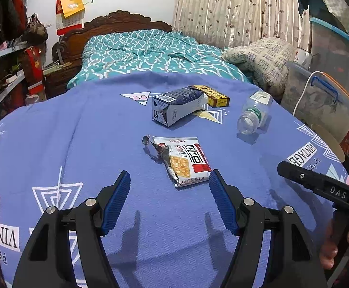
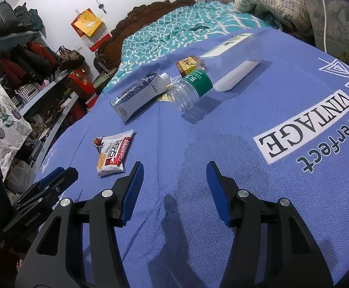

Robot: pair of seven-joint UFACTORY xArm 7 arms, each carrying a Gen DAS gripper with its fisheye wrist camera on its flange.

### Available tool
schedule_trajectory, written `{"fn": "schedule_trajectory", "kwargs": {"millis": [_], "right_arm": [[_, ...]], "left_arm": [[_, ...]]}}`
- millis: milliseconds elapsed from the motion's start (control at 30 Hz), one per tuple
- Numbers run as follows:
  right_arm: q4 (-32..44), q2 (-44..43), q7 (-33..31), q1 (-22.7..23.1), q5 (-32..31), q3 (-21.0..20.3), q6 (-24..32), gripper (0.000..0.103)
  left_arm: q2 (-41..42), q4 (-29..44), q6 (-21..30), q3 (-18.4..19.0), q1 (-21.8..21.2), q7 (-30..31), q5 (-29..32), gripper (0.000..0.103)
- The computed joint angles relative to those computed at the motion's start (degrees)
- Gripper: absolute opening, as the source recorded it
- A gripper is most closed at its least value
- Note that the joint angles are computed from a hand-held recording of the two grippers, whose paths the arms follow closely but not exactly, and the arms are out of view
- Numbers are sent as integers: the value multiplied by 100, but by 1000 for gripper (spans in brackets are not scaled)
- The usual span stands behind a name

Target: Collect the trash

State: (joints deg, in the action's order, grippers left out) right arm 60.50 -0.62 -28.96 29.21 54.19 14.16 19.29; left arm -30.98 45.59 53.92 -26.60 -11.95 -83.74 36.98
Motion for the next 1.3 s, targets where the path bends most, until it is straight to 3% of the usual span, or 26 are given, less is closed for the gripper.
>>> {"fn": "schedule_trajectory", "kwargs": {"millis": [233, 300, 400, 567, 633, 667, 700, 800, 967, 1100, 1233, 1300], "right_arm": [[422, 357, 425, -100, -286, -4, 96, 57], [761, 598, 805, -166, -422, 19, 55, 71], [1616, 1201, 1254, -334, -515, 104, 265, 75], [3158, 2448, 2956, -381, -1243, 42, 807, 79], [3726, 2935, 3425, -436, -1430, 50, 1238, 69], [3818, 3051, 3368, -551, -1467, 192, 1300, 51], [3915, 3156, 3240, -698, -1417, 358, 1467, 49], [3471, 2872, 2733, -952, -1285, 649, 1412, 47], [1948, 1696, 1286, -1283, -472, 866, 1345, 47], [905, 736, 327, -1339, 275, 701, 1471, 47], [407, 231, -164, -1250, 733, 345, 1688, 47], [414, 192, -254, -1186, 801, 145, 1809, 47]], "left_arm": [[-207, -237, -386, 163, 27, -64, -197, 65], [-267, -285, -462, 148, 63, -82, -236, 65], [-361, -359, -583, 108, 141, -132, -264, 65], [-550, -470, -698, 26, 250, -174, -293, 66], [-617, -500, -754, -22, 301, -185, -278, 66], [-639, -513, -776, -39, 320, -181, -282, 66], [-661, -530, -811, -45, 333, -173, -293, 66], [-748, -688, -1092, 149, 275, -72, -504, 66], [-1019, -1396, -2270, 1015, 66, 322, -1528, 67], [-838, -1335, -2586, 1079, 219, 664, -1917, 66], [30, -588, -2059, 920, 389, 1122, -2120, 67], [415, -270, -1861, 718, 557, 1005, -1902, 62]]}}
